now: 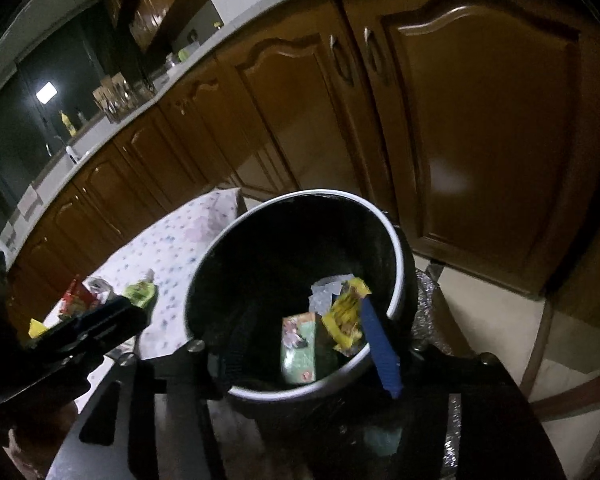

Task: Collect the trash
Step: 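Move both tools back over the remaining trash on the table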

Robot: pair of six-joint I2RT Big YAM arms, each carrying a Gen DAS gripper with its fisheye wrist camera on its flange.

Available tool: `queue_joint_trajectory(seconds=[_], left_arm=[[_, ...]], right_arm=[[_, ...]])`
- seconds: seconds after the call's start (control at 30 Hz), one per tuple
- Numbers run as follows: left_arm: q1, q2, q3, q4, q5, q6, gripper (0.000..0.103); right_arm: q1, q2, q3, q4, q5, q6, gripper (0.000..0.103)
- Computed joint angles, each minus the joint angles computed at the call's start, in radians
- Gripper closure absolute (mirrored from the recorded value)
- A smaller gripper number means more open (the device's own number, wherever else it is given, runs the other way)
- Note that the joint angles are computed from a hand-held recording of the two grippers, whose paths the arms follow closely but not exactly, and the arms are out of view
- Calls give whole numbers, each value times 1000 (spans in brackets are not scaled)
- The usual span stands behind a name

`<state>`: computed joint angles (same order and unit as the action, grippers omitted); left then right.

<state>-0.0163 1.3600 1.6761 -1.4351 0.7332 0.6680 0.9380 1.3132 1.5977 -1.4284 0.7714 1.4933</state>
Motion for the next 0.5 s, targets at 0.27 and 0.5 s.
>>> queue_joint_trajectory(seconds=[0.27, 0.5], left_arm=[[158, -12, -34, -50, 36, 62, 48], [309, 31, -7, -103, 61, 113, 48]], right_arm=[[86, 66, 59, 31, 74, 58, 23], [115, 160, 122, 141, 43, -1, 22]])
